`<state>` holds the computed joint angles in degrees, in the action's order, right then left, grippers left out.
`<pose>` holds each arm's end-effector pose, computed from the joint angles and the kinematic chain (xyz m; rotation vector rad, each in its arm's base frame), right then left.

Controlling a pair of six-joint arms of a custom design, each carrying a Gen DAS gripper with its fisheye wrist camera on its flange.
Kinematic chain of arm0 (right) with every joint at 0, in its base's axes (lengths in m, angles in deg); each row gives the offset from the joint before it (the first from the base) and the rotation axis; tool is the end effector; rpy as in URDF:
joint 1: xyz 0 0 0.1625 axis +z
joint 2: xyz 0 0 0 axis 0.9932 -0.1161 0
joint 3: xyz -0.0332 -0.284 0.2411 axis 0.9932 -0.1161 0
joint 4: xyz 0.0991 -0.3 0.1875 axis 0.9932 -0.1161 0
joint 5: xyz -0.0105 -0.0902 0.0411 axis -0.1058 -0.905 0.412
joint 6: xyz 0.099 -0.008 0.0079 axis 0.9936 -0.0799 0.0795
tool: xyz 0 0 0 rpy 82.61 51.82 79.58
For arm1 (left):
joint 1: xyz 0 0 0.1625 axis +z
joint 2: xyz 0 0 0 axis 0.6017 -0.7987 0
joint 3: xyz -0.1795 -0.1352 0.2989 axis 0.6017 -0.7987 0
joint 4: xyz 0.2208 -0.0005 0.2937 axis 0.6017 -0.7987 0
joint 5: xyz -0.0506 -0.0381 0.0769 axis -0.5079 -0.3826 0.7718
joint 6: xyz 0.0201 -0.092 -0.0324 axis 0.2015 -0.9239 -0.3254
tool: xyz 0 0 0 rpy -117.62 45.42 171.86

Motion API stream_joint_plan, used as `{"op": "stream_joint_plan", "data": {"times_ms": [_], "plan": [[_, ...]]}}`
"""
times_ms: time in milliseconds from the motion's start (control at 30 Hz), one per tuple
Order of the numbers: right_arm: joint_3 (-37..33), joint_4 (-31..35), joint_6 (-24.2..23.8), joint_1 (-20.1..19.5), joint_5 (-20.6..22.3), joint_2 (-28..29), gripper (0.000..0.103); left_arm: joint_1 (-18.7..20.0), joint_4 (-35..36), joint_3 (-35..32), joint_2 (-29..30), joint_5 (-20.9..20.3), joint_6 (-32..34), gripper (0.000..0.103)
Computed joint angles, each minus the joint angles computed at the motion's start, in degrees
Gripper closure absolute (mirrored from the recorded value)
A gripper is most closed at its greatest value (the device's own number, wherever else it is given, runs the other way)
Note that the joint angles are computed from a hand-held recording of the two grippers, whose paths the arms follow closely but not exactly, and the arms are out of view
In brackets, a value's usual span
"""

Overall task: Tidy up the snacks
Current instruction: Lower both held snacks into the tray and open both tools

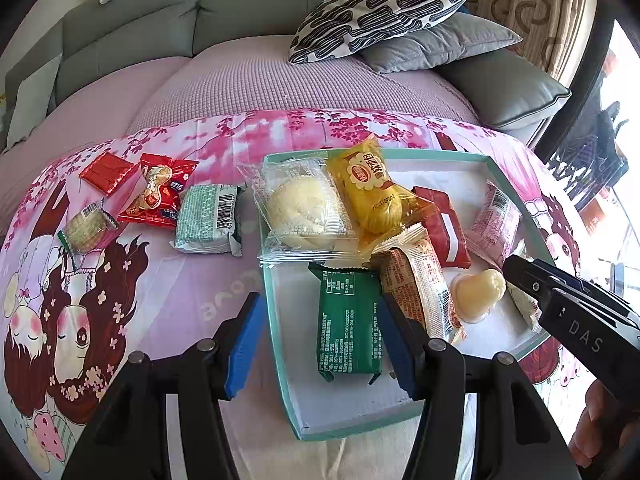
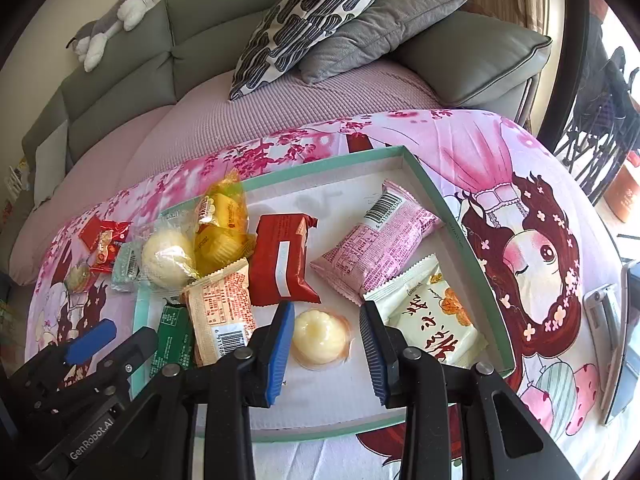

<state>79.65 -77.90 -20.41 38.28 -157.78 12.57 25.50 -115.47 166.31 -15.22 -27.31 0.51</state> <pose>0.3599 -0.4994 0.0146 -0.3126 -2.1615 0.9496 -0.0903 -0.5759 0.2819 0.8285 2.4532 -0.4224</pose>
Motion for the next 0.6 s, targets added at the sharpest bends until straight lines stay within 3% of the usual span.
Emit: {"op": "stream_joint_plan", "data": {"times_ms": [133, 167, 233, 267, 367, 600], "plan": [[0.06, 1.86, 1.73, -0.33, -0.01, -0.21, 0.066, 0.32, -0.60, -0.12, 0.08, -0.45, -0.57, 0.042], [0.06, 2.87, 2.61, -0.45, -0.03, -0.36, 0.065, 0.40, -0.87, -0.18, 0.23, -0.17, -0.99, 0.036], [-0.05, 5.49, 4.65, -0.68, -0.41, -0.59, 0.053, 0.43, -2.02, -0.06, 0.50, 1.28, -1.63, 0.031], [-0.19, 6.92, 5.72, -0.74, -0.83, -0.65, 0.042, 0.45, -2.65, 0.01, 0.62, 2.17, -1.90, 0.030], [-0.23, 8.10, 6.55, -0.96, -0.96, -0.73, 0.039, 0.82, -4.54, -0.13, 1.21, 4.26, -2.60, 0.023], [-1.28, 12.79, 9.14, -1.16, -2.49, -0.42, 0.020, 1.70, -11.04, 0.30, 2.21, 8.06, -1.94, 0.017]]}}
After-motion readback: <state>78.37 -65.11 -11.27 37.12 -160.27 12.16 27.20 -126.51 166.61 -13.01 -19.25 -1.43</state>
